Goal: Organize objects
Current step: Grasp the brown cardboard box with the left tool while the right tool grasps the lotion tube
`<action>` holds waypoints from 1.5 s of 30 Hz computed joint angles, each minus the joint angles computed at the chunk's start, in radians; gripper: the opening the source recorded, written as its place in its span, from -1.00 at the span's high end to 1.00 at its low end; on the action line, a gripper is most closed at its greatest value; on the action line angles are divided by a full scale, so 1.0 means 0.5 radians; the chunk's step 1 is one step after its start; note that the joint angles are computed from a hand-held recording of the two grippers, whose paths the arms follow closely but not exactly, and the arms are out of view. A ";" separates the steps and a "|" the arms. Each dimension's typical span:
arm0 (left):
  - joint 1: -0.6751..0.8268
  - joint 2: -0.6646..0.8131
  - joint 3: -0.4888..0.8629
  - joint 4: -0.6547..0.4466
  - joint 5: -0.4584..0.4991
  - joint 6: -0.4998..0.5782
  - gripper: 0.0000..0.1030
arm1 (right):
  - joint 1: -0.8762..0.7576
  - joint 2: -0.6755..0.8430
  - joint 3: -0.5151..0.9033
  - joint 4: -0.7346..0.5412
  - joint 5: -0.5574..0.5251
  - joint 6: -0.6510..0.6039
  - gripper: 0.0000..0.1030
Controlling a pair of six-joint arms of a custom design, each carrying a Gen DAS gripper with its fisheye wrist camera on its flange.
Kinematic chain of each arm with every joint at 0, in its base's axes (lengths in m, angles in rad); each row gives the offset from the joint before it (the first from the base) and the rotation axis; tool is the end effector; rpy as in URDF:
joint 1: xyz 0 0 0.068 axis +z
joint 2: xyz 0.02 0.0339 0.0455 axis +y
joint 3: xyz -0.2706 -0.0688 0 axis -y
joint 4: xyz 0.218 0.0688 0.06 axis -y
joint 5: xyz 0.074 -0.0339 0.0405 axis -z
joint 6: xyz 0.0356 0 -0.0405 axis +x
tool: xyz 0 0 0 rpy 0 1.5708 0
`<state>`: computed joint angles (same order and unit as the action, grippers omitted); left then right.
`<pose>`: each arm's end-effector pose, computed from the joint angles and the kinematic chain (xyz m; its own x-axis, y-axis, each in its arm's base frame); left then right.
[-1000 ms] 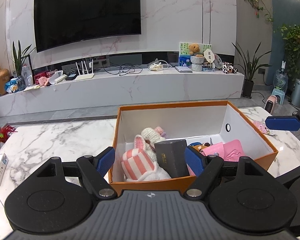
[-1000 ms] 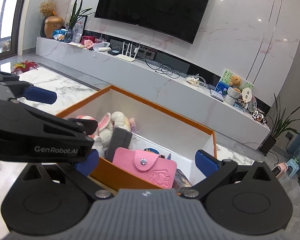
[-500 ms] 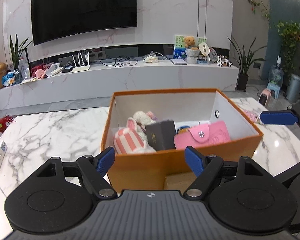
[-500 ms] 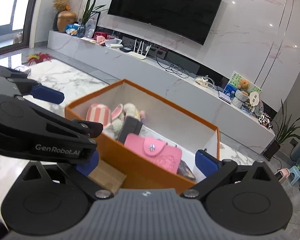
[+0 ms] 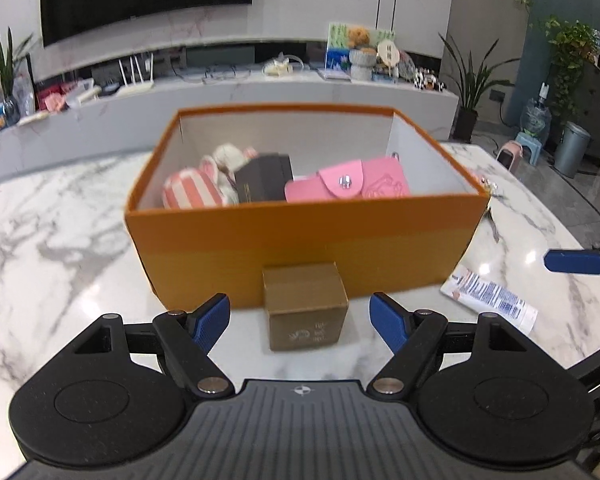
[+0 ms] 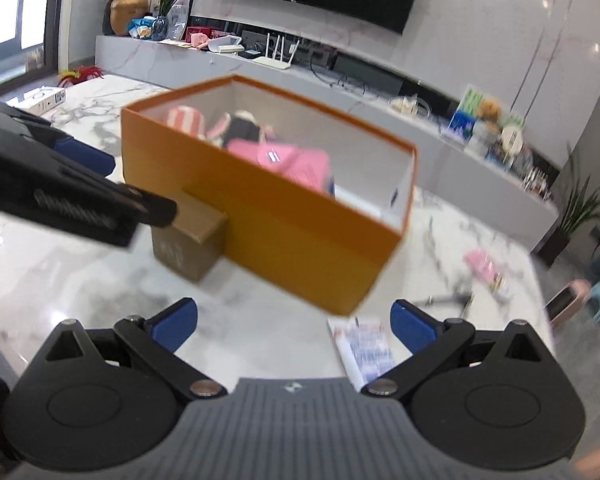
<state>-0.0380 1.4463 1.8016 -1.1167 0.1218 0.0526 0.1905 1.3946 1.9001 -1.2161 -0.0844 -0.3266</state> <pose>0.2487 -0.0138 0.4387 -0.6819 0.0781 -0.7273 0.1617 0.9858 -0.0457 0.2127 0.0441 0.4666 -0.5260 -0.4270 -0.7355 -0.4436 0.8756 -0.1911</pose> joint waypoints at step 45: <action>-0.075 0.179 -0.367 0.366 -0.071 -0.185 -0.44 | -0.551 0.380 -0.188 0.122 -0.457 -0.009 -0.44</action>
<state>-0.0757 1.5358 1.6182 -0.9338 0.0866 -0.0397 -0.0850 1.5848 1.8061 -1.1548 -0.3127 -0.3309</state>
